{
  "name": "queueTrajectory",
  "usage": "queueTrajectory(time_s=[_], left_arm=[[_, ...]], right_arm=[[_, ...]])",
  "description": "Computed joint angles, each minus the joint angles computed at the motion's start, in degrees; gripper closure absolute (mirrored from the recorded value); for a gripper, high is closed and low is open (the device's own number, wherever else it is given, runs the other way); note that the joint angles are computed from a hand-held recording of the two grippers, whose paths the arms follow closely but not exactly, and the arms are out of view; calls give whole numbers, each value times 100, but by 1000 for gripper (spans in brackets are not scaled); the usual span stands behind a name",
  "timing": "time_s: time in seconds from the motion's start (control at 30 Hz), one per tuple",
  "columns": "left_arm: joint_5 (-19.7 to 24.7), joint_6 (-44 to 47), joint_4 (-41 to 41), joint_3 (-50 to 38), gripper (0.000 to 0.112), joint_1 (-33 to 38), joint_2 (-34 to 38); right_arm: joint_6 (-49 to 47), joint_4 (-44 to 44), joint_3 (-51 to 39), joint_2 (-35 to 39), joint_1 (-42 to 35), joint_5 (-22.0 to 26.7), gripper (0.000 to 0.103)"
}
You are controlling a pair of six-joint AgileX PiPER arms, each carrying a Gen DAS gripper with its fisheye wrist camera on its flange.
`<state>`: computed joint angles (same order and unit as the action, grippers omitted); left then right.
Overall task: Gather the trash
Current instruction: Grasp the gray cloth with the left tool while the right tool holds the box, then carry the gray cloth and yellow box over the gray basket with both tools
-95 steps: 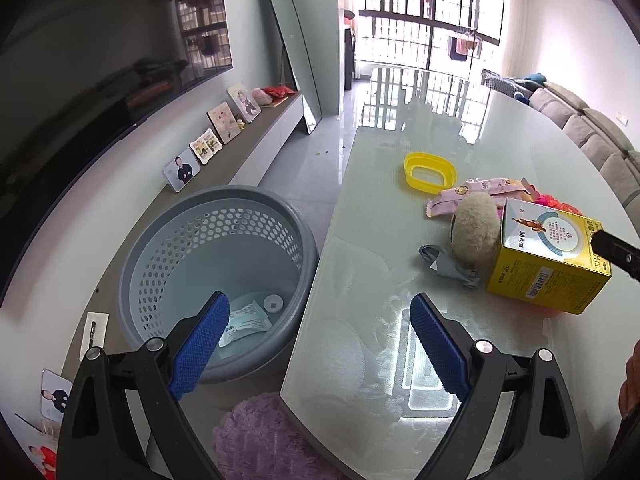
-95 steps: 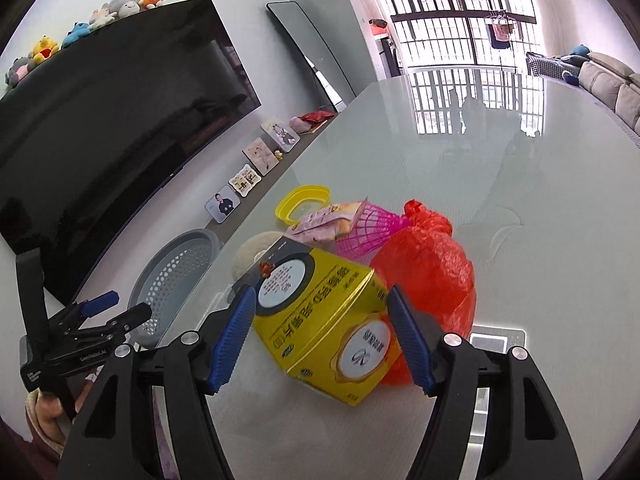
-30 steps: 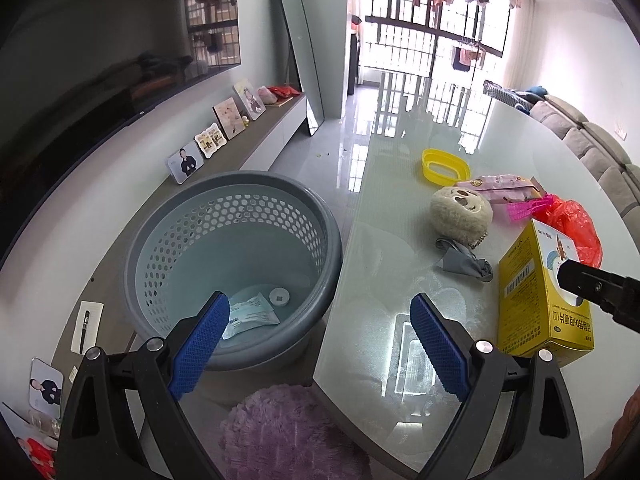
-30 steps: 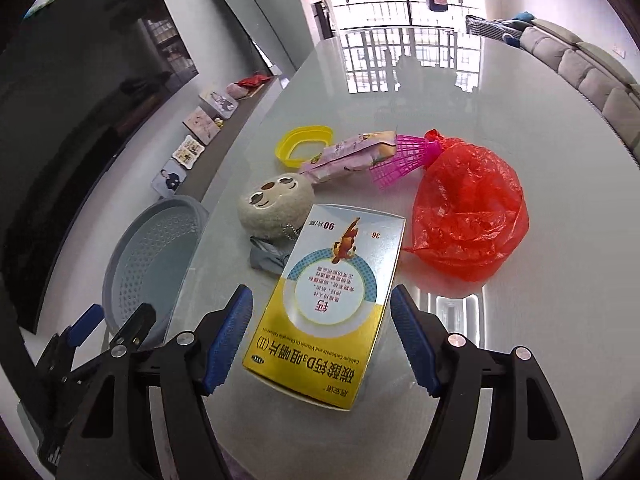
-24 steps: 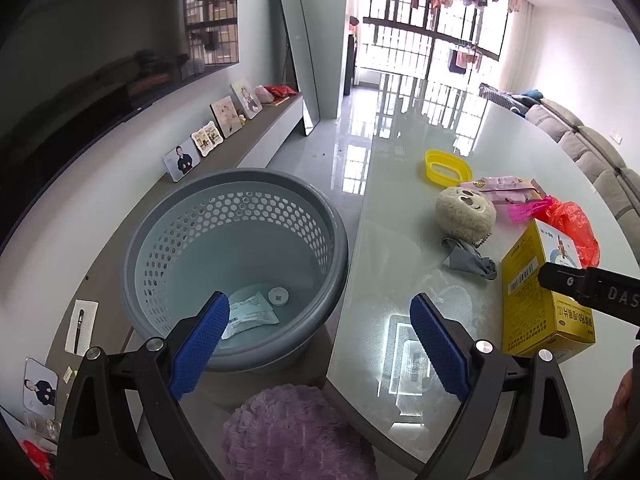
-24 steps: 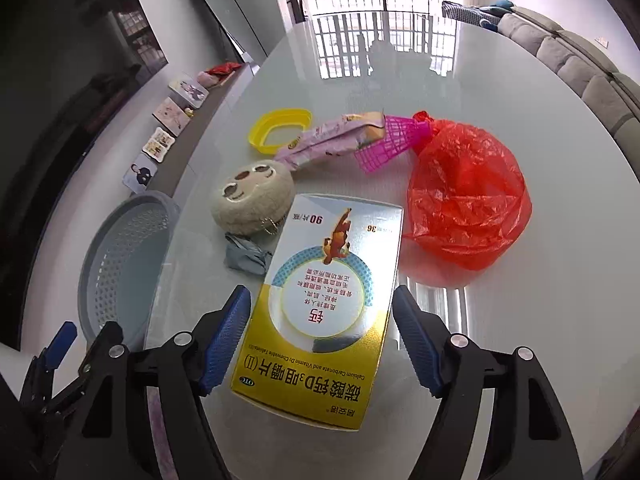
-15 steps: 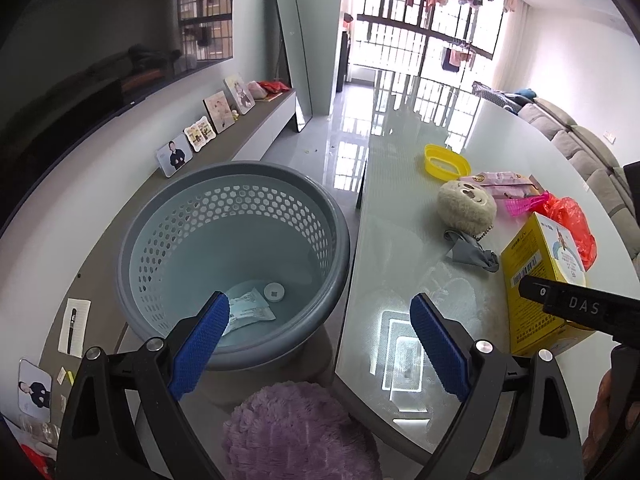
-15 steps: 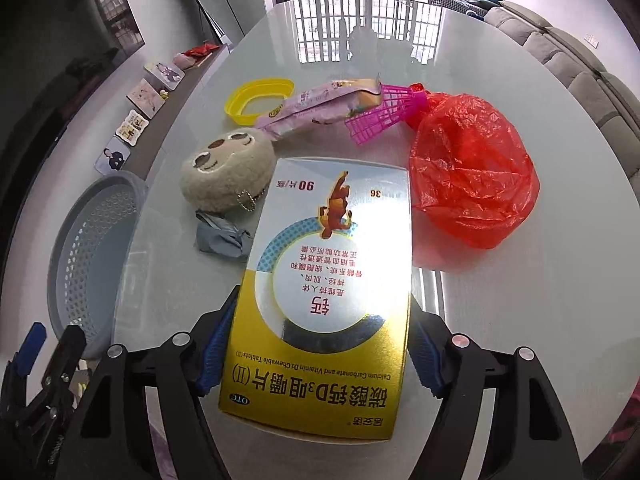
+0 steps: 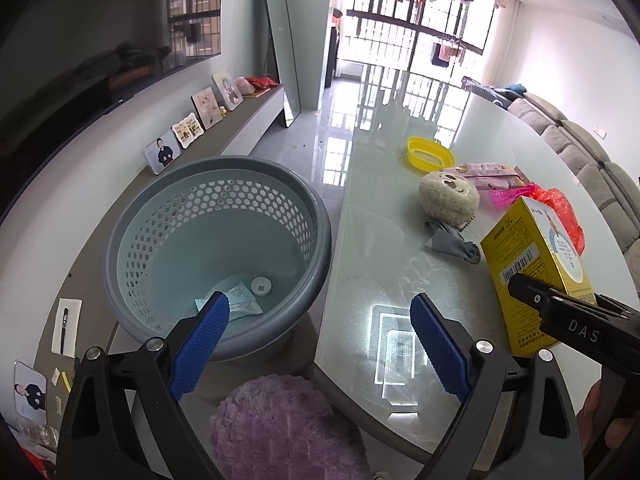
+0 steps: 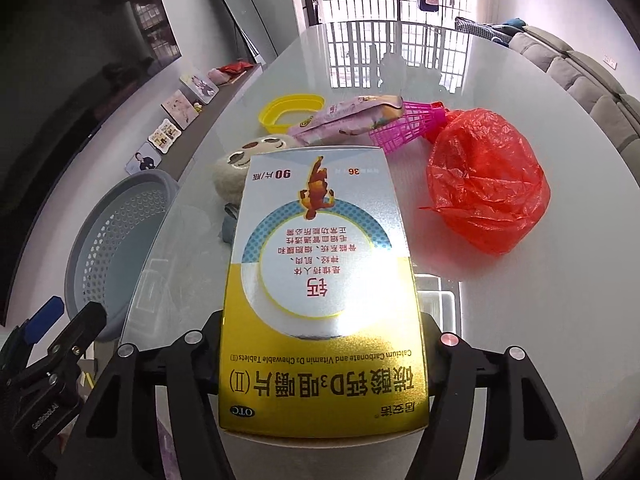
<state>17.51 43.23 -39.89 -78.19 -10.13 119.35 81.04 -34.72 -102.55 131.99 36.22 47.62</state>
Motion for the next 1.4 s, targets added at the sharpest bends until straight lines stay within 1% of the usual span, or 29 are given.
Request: queueTrajectory(time_s=[0.13,0.33,0.4,0.5,0.57,0.73,0.87,0.9,0.93,0.97,1.0,1.07,1.1,1.13,1.2,1.23,1.3,1.4], left_arm=[[108,-139,114,-72,22,-165,35],[144,-841,668,-471,21,-609,250],[166,-1235,989,-718,20,-801,407],[383,-1705,1289,-1224,20,-1024,711],[545,-2106,1592,-1598,19,-1147,948],[1015,-3484,2798,-2547,19,-1426,1567],[1118,-4277,3565,-2882,20,-1565,1815],[1119,-4404,3695,-2919,23,-1580,1843],[1130,-4485,3781,-2963,30,-1593,1876],[1180,-4541,3858,-3037,35,-1609,1923],[1225,-4564,3899,-3086,43,-1616,1957],[1163,-4678,4075,-3060,50,-1654,1954],[1144,-4627,4046,-3063,59,-1651,1952],[1098,-4512,3930,-2991,70,-1634,1910],[1056,-4169,3591,-2852,87,-1548,1819],[998,-4071,3470,-2692,91,-1532,1725],[881,-3824,3229,-2413,95,-1454,1577],[686,-3576,3056,-1952,96,-1347,1315]], right_arm=[[694,-558,1020,-641,122,-359,40],[1594,-1272,2334,-1538,282,-538,40],[1902,-1485,2756,-1804,327,-607,40],[2243,-1726,3289,-2147,308,-792,40],[2433,-1877,3537,-2308,316,-848,40],[2893,-2239,4077,-2645,313,-1150,40],[3075,-2443,4361,-2834,239,-1431,40],[3114,-2489,4391,-2852,232,-1480,40],[3213,-2574,4469,-2889,247,-1517,40],[3259,-2622,4517,-2913,236,-1565,40],[3314,-2675,4571,-2939,221,-1621,40],[3276,-2661,4563,-2937,159,-1697,40],[3278,-2677,4621,-2984,119,-1752,40],[3246,-2674,4650,-3010,65,-1811,40],[3238,-2683,4676,-3029,33,-1851,40],[3226,-2682,4661,-3018,25,-1857,40],[3196,-2667,4658,-3037,30,-1846,40],[3107,-2609,4608,-3026,7,-1855,40]])
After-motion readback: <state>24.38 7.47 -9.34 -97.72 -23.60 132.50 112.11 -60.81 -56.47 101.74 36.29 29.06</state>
